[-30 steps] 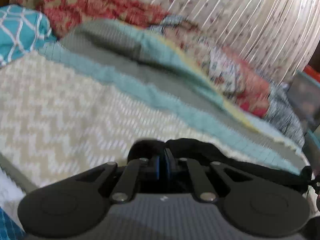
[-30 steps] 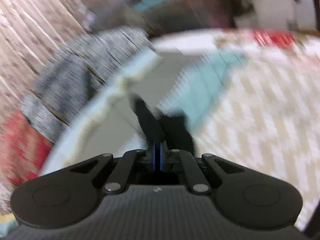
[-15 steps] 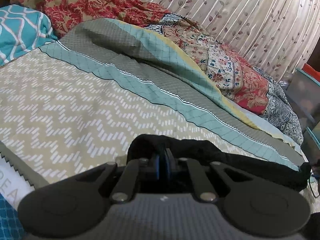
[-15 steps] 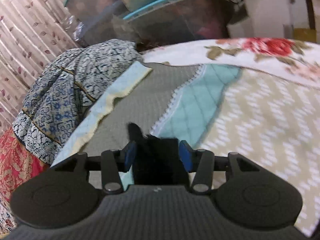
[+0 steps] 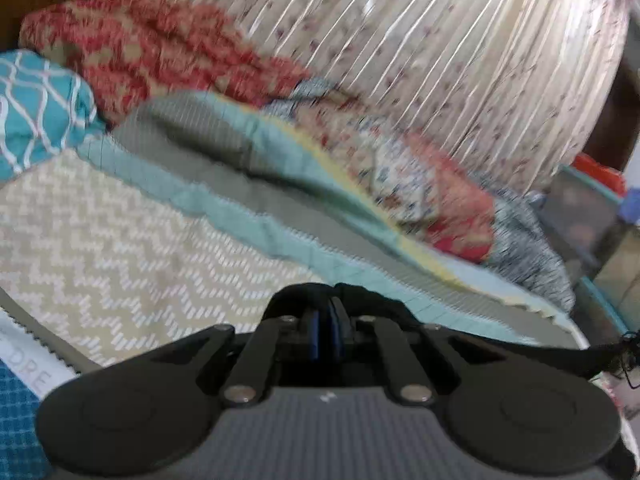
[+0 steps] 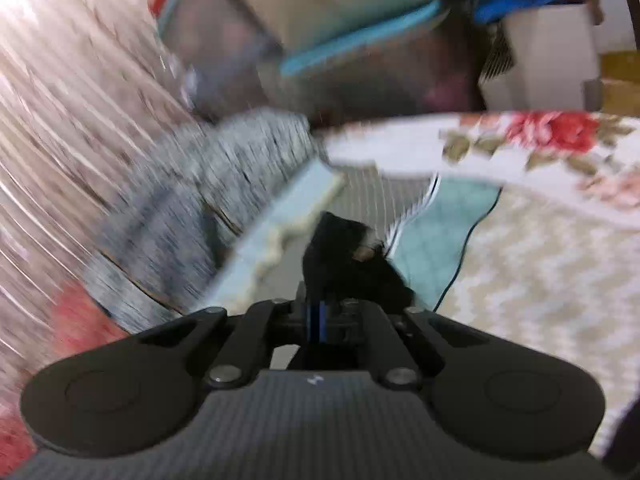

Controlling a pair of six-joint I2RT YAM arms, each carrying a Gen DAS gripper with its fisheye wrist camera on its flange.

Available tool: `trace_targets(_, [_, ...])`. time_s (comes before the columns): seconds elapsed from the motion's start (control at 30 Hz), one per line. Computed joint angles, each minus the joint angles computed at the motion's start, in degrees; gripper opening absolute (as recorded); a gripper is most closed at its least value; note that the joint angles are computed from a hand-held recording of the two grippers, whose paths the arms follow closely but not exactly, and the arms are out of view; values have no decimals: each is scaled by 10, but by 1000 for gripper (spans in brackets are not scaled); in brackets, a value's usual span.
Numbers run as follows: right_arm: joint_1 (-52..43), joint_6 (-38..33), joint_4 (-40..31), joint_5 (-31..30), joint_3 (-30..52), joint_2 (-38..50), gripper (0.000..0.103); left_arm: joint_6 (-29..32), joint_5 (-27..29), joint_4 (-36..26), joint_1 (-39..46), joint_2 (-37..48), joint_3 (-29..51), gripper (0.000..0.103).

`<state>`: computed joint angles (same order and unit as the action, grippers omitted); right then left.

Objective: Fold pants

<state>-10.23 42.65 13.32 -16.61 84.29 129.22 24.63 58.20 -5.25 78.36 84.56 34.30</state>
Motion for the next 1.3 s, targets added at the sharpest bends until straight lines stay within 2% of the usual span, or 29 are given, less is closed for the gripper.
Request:
trace_targets(0.07, [-57, 14, 52, -63, -100, -74, 6, 95, 55, -106, 61, -17, 12, 6])
trace_targets(0.13, [-112, 12, 94, -108, -199, -139, 6, 304, 102, -308, 143, 14, 57, 6])
trace_targets(0.17, [-145, 6, 113, -132, -247, -163, 6, 460, 110, -438, 192, 56, 89, 6])
trace_targets(0.2, [-183, -4, 131, -159, -292, -181, 6, 588, 101, -538, 230, 96, 114, 6])
trace_targets(0.23, [-222, -21, 141, -179, -332, -190, 6, 717, 68, -630, 278, 144, 137, 7])
trace_targets(0.27, [-258, -47, 144, -188, -365, -189, 6, 771, 38, -664, 306, 171, 148, 12])
trace_targets(0.3, [-286, -73, 146, -185, -389, -181, 6, 802, -2, -671, 339, 190, 148, 15])
trace_targets(0.33, [-311, -107, 134, -169, -404, -162, 10, 812, -48, -647, 369, 197, 138, 29])
trace_targets(0.37, [-325, -132, 110, -137, -408, -142, 12, 811, -87, -604, 391, 193, 120, 51])
trace_targets(0.4, [-341, -144, 78, -110, -402, -116, 20, 802, -120, -543, 411, 182, 94, 54])
trace_targets(0.43, [-359, -141, 70, -97, -405, -95, 33, 790, -151, -488, 431, 177, 74, 51])
trace_targets(0.47, [-381, -128, 90, -94, -424, -83, 35, 776, -172, -472, 439, 182, 74, 50])
trace_targets(0.5, [-399, -115, 121, -103, -448, -82, 36, 764, -191, -485, 451, 199, 91, 50])
trace_targets(0.57, [-420, -117, 168, -126, -489, -102, 36, 740, -195, -553, 471, 237, 149, 53])
trace_targets(0.63, [-407, -131, 183, -126, -514, -142, 36, 723, -183, -610, 476, 259, 192, 54])
trace_targets(0.7, [-400, -165, 196, -155, -548, -189, 38, 704, -173, -646, 470, 266, 215, 61])
trace_targets(0.77, [-377, -188, 204, -181, -580, -235, 47, 678, -168, -661, 453, 269, 222, 75])
trace_targets(0.8, [-365, -197, 207, -195, -594, -251, 50, 671, -167, -658, 446, 274, 218, 77])
trace_targets(0.9, [-338, -229, 185, -252, -633, -284, 51, 640, -173, -618, 419, 269, 185, 81])
trace_targets(1.03, [-215, -270, 145, -287, -663, -324, 51, 566, -158, -535, 362, 250, 140, 85])
trace_targets(1.17, [26, -240, 169, -206, -660, -347, 51, 523, -147, -482, 318, 238, 105, 91])
trace_targets(1.3, [221, -229, 129, -119, -544, -289, 52, 548, -124, -448, 284, 190, 58, 92])
